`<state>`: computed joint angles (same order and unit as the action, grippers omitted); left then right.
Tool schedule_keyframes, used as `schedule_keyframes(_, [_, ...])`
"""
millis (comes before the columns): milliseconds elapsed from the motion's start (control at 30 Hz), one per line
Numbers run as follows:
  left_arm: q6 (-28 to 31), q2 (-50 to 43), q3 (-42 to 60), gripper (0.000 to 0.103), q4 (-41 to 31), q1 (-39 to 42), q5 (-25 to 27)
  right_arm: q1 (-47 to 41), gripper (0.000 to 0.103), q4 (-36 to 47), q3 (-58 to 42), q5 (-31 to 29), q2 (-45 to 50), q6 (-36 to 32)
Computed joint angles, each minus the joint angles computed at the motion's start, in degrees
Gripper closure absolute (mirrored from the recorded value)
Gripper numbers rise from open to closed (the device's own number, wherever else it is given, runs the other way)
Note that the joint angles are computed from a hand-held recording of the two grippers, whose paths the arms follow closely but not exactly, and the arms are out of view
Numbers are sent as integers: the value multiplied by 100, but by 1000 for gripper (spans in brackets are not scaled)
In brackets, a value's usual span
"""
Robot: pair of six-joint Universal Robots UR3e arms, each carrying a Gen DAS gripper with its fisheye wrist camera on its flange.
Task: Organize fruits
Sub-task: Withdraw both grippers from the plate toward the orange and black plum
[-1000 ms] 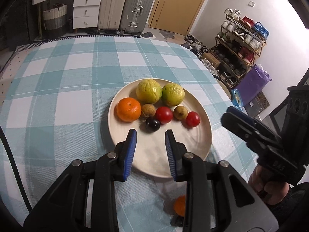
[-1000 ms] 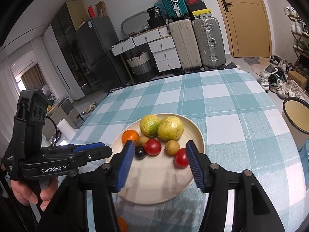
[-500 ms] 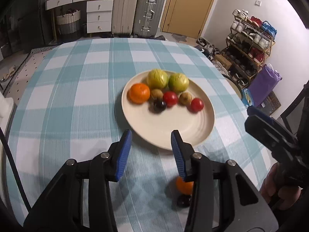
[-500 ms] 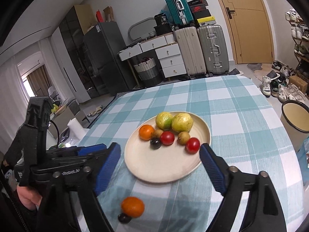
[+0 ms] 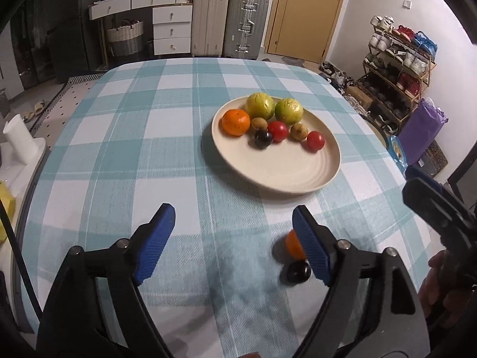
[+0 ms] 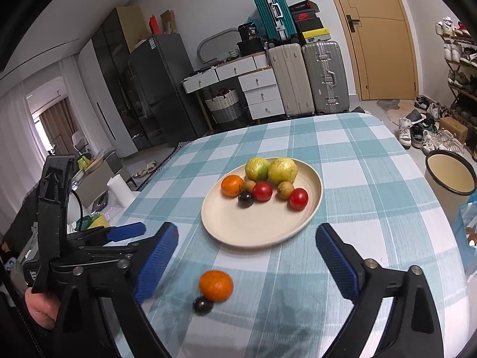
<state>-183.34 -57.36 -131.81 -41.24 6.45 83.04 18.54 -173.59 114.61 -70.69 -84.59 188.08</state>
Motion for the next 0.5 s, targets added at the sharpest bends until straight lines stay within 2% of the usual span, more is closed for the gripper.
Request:
schedule_keyframes(167, [-46, 195, -198, 20, -192, -199, 248, 91, 5, -97, 301, -126, -247, -9])
schedule_keyframes(367, [-129, 513, -494, 15, -501, -221, 116, 197, 3, -62, 571, -243, -526, -42])
schedule_keyframes(433, [-124, 649, -566, 6, -595, -215, 29, 212, 3, -94, 683, -282, -612, -34])
schedule_keyframes(500, [-24, 823, -648, 2, -716, -115, -188, 203, 2, -58, 762, -279, -700, -17])
